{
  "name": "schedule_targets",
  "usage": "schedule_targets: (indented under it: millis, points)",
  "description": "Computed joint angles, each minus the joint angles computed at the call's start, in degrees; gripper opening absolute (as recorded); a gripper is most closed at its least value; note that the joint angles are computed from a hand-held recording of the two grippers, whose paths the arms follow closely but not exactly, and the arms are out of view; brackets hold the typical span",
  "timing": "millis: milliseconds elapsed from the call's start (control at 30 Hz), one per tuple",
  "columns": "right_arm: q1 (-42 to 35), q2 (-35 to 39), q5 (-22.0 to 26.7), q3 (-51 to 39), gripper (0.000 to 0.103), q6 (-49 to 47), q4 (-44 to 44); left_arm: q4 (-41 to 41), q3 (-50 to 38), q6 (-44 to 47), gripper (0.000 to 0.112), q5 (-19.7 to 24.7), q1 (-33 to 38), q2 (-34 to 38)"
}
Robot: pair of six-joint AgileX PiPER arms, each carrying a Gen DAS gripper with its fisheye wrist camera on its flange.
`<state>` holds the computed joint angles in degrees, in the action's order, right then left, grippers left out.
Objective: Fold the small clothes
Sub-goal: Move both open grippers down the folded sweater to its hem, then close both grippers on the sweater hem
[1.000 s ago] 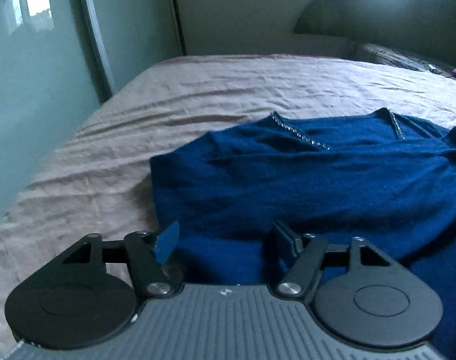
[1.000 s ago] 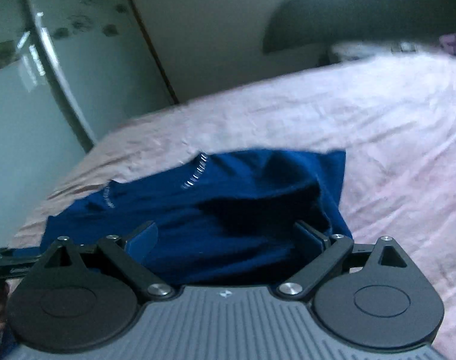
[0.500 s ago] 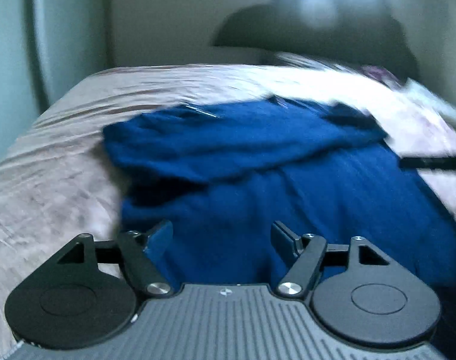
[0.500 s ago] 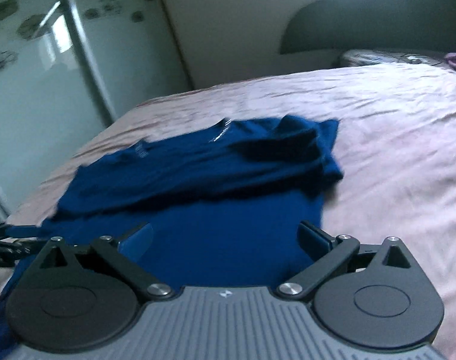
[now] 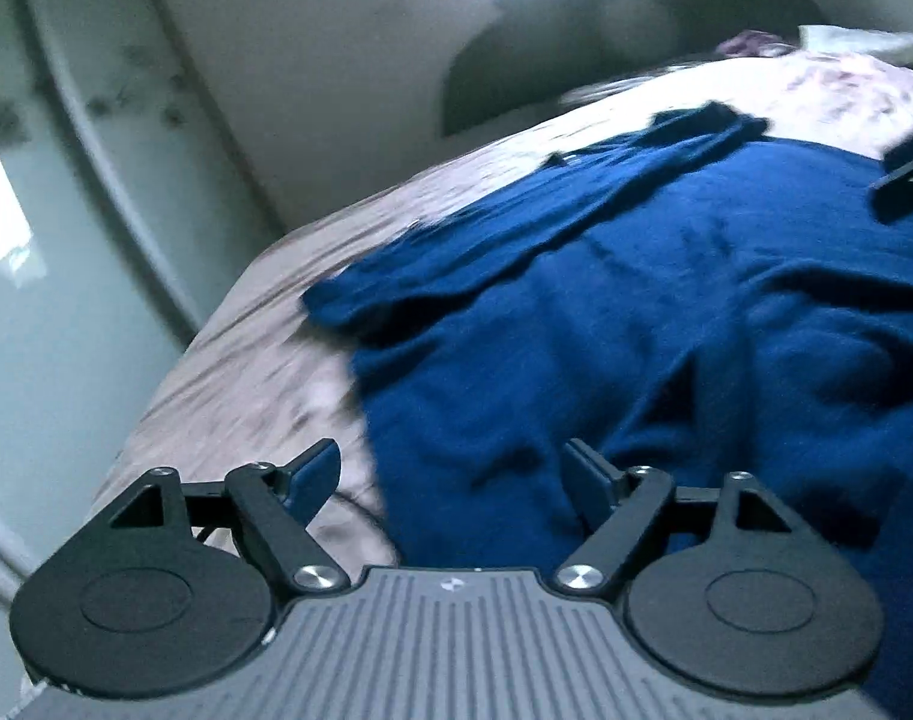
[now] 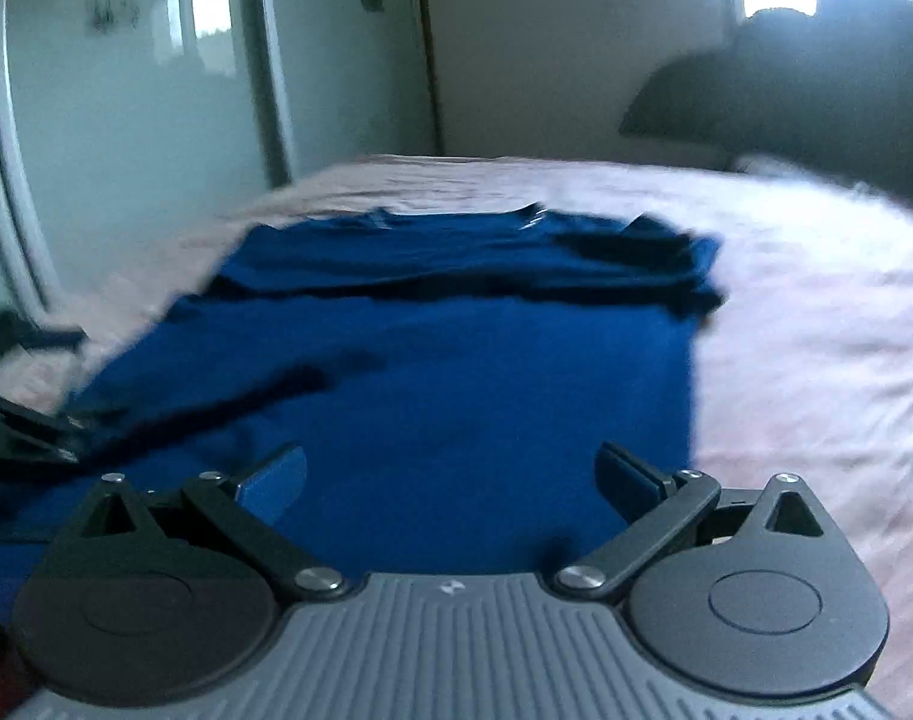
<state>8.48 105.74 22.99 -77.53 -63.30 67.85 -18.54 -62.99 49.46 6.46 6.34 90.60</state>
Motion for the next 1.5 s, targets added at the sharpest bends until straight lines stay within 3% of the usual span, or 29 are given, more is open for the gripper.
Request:
schedule_targets:
  millis: [67,100,167,200,300,367,433,567,767,900,1100,1200,1300,1333,1367,1400,1433,1500]
  points:
    - [-0.4,-0.7,0.0,1.7,0.103,-4.8,4.9,5.4,0.3,-6.6,0.081,0.2,0.9,-0.7]
    - [0.1,-1.4,-2.4,2.6,0.103,-4.2,4.0,4.8,0.5,-6.5,0.081,0.8,1.3,-1.3]
    - [1.1,-4.0,-7.7,5.4,0.103,0.4,-0.7,-3.3,0.8,0.4,0.08,2.9,2.8,-3.0]
    - [0.6,-4.2,-7.8,5.2,0.103,5.4,-5.2,-8.0,0.5,4.1,0.081,5.2,3.8,-3.8]
    - [-2.8,-4.9,-0.6,5.0,0.103,6.7,-5.7,-14.3,-2.7,4.8,0.081,18.5,7.8,-5.7]
    - [-3.9,-6.9,0.9,7.1,0.103,4.2,-3.1,-15.2,-5.1,1.5,0.08,26.5,10.2,-6.3]
    - [-5.2,-8.8,3.0,8.2,0.103,7.7,-6.6,-14.7,-7.3,-2.5,0.081,33.5,12.3,-6.7]
    - [-10.5,-10.6,13.5,7.9,0.103,14.9,-11.4,-15.0,-11.7,-7.3,0.079,45.3,16.3,-6.0]
    - [-19.3,-12.2,30.5,9.1,0.103,12.3,-9.3,-15.0,-18.2,-11.5,0.079,58.7,19.8,-3.5]
    - [-21.8,-11.5,35.6,9.8,0.102,11.4,-8.5,-11.4,-18.3,-15.2,0.068,58.7,18.0,-2.0]
    - [-21.4,-11.7,36.8,12.7,0.1,10.3,-7.0,-13.4,-17.4,-13.7,0.066,58.8,18.2,-1.8]
    - [-21.5,-10.6,40.2,13.3,0.085,8.2,-4.2,-14.0,-16.3,-12.3,0.063,58.3,17.9,-2.3]
    - [-20.6,-10.6,40.3,14.1,0.081,6.4,-2.7,-14.2,-15.7,-12.0,0.054,58.0,17.6,-2.7]
    - [-20.5,-10.5,40.3,14.0,0.061,6.6,-2.6,-13.8,-15.5,-12.1,0.045,57.5,17.3,-2.8]
    - [-20.4,-10.2,40.3,13.9,0.03,7.2,-2.8,-13.4,-15.4,-12.3,0.038,57.1,17.2,-3.0]
    - [-20.1,-9.8,40.0,14.0,0.021,8.1,-3.1,-13.1,-15.5,-12.4,0.032,57.0,17.2,-3.0]
    - [-19.9,-9.5,39.9,14.6,0.019,7.5,-2.7,-13.1,-15.9,-12.6,0.014,57.5,17.3,-2.7]
    - [-19.8,-9.9,39.7,15.1,0.014,7.1,-2.2,-14.5,-17.2,-13.0,0.007,60.0,18.2,-1.7]
